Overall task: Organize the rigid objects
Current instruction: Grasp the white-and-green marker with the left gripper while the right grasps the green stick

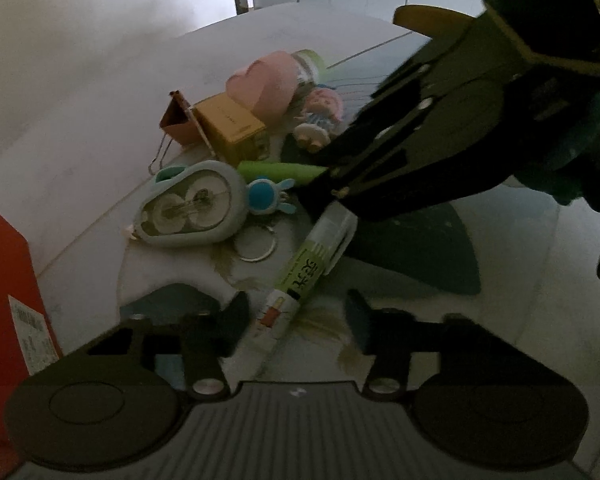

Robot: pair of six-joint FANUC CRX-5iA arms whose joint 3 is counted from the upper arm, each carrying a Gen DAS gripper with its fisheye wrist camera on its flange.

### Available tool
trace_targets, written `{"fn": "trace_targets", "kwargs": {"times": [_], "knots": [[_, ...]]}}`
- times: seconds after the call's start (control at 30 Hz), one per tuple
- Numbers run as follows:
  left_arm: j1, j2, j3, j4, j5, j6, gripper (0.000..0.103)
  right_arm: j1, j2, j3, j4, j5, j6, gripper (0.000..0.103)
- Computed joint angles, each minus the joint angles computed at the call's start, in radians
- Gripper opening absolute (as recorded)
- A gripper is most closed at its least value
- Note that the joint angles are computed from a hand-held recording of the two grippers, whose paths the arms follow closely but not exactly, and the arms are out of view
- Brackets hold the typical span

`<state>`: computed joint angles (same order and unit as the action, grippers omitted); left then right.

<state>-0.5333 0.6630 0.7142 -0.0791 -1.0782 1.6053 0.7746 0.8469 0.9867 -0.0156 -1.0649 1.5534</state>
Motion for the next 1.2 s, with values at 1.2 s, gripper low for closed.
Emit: {"fn": "trace_targets", "kwargs": {"times": [1.2], "knots": [[-0.075,0.076,0.165,-0.135,-0.122,0.339,0.018,0.022,-0.380,-0.550,0.023,0.173,-0.237,0.015]]}}
